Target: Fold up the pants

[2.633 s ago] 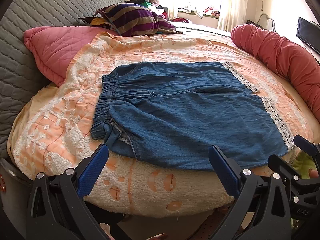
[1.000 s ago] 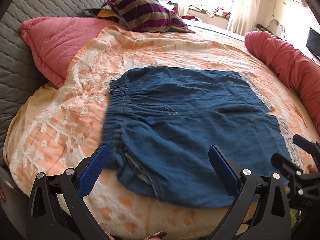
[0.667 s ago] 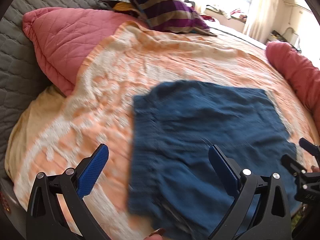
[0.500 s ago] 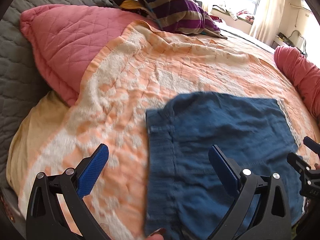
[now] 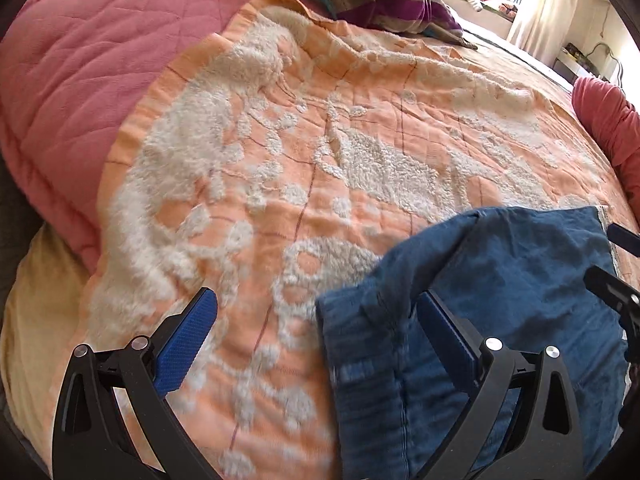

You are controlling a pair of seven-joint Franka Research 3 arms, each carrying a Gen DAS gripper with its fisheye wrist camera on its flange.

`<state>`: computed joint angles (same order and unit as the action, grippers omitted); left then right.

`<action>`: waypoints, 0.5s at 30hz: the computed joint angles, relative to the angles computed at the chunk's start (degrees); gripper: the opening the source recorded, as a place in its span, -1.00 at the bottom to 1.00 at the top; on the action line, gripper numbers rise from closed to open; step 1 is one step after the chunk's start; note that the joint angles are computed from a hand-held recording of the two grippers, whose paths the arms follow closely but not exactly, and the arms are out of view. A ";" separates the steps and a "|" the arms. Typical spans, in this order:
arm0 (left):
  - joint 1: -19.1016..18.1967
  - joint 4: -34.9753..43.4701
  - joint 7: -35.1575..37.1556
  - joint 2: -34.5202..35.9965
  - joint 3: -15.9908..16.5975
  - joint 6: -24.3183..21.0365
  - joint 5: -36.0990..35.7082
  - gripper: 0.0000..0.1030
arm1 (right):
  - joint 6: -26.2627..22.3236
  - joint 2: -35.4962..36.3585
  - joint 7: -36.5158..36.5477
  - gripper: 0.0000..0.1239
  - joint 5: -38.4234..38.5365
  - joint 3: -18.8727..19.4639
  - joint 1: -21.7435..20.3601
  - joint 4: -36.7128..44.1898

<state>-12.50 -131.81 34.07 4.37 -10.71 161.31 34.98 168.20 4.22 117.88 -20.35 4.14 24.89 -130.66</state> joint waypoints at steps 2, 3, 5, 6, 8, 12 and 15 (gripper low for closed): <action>0.51 0.51 1.77 1.41 -0.05 1.89 -2.01 0.92 | -1.23 2.45 0.09 0.53 -1.13 -0.56 0.26 2.76; 0.53 0.57 1.92 1.80 0.05 2.53 -2.49 0.92 | -2.28 3.72 -0.30 0.53 -1.29 -0.87 0.50 4.27; 0.35 0.32 2.24 2.27 0.40 4.45 -1.84 0.90 | -3.14 5.49 -0.31 0.53 -2.37 -1.93 1.28 6.28; 0.05 0.37 1.99 2.42 0.68 4.67 -0.85 0.85 | -3.20 6.14 -1.35 0.53 -2.00 -2.07 1.34 6.90; -0.52 1.16 2.14 3.21 0.94 4.55 0.89 0.32 | -3.56 7.86 -3.82 0.53 -1.63 -2.44 1.67 8.72; -1.84 1.89 1.58 4.33 1.92 5.71 4.43 -0.27 | -5.22 10.74 -10.01 0.53 2.66 -2.01 1.58 11.90; -3.57 1.88 -3.71 3.05 3.15 5.04 11.95 -0.34 | -5.92 12.39 -13.63 0.53 4.83 -2.29 2.11 13.91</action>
